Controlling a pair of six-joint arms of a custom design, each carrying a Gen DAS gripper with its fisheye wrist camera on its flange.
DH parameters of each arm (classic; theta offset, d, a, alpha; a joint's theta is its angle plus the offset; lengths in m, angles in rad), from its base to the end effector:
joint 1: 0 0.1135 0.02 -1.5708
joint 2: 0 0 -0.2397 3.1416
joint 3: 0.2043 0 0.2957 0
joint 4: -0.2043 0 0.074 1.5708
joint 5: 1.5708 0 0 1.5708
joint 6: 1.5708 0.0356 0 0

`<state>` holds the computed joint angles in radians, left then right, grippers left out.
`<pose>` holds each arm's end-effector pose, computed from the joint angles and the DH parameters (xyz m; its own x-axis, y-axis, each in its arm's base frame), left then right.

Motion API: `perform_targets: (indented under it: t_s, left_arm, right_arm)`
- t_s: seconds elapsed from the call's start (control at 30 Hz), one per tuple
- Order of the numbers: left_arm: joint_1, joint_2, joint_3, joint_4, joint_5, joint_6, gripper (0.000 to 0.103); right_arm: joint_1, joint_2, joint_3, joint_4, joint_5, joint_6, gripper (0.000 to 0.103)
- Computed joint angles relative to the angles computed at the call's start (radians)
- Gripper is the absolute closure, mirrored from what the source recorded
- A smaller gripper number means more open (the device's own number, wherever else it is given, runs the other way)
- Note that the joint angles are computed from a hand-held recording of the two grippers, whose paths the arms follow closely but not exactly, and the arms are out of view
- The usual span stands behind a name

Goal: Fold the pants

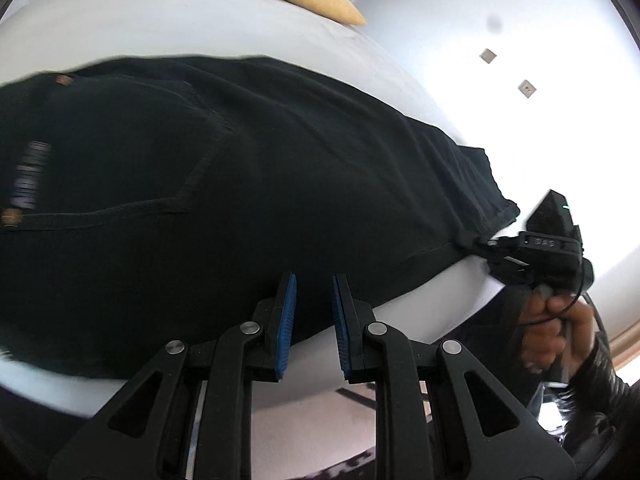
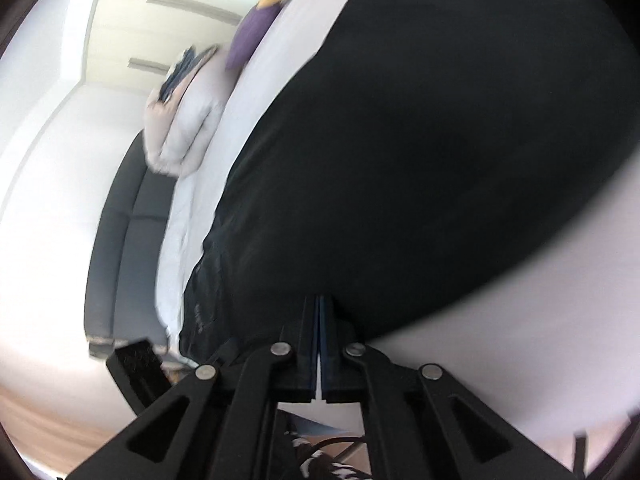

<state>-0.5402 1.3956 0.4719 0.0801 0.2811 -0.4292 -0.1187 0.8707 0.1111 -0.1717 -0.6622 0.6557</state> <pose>0.2287 -0.1487 0.0739 -0.8540 0.0460 -0.5182 0.3265 0.8228 -0.4651 0.1791 0.0007 0.0590 -0.7967 0.5793 -0.1722 0.2710 0.5972 0.7549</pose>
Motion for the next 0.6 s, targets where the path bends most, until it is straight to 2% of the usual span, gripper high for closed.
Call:
perform_targets:
  t_s: [0.03,0.07,0.1,0.17,0.2,0.27,0.33,0.43,0.47,0.53,0.57,0.6]
  left_arm:
    - [0.011,-0.032,-0.009,-0.010,-0.011,0.005,0.086]
    - [0.045,-0.073,-0.008,-0.025,-0.010,0.016,0.086]
    - [0.093,-0.066,0.024,-0.041,0.014,0.036,0.086]
    - [0.174,-0.022,0.111,-0.056,0.037,0.044,0.086]
    - [0.192,0.000,0.146,-0.067,0.035,0.047,0.086]
    - [0.227,0.091,0.262,-0.099,0.049,0.076,0.085]
    - [0.262,0.183,0.345,-0.105,0.050,0.094,0.085]
    - [0.298,0.310,0.439,-0.140,0.022,0.089,0.085]
    - [0.313,0.329,0.432,-0.137,-0.001,0.090,0.085]
    - [0.341,0.374,0.413,-0.111,-0.017,0.086,0.086]
    - [0.356,0.384,0.385,-0.073,0.005,0.071,0.086]
    - [0.423,0.385,0.323,0.018,0.097,0.069,0.086]
  right_arm:
    - [-0.025,-0.075,0.027,-0.132,0.037,-0.036,0.102]
    - [-0.022,-0.101,0.052,-0.149,0.065,-0.021,0.094]
    - [-0.029,-0.093,0.083,-0.159,0.057,-0.029,0.093]
    - [0.008,-0.037,0.138,-0.099,0.033,0.010,0.089]
    - [0.056,0.019,0.174,-0.040,0.044,0.045,0.084]
    - [0.147,0.164,0.248,0.095,0.063,0.126,0.082]
    - [0.229,0.411,0.363,0.262,0.050,0.231,0.081]
    - [0.330,0.625,0.484,0.360,0.059,0.297,0.081]
    - [0.378,0.718,0.553,0.377,0.082,0.326,0.081]
    - [0.422,0.855,0.667,0.382,0.041,0.299,0.081]
    - [0.452,0.933,0.745,0.381,0.037,0.300,0.081]
    - [0.476,1.004,0.815,0.361,0.039,0.291,0.081]
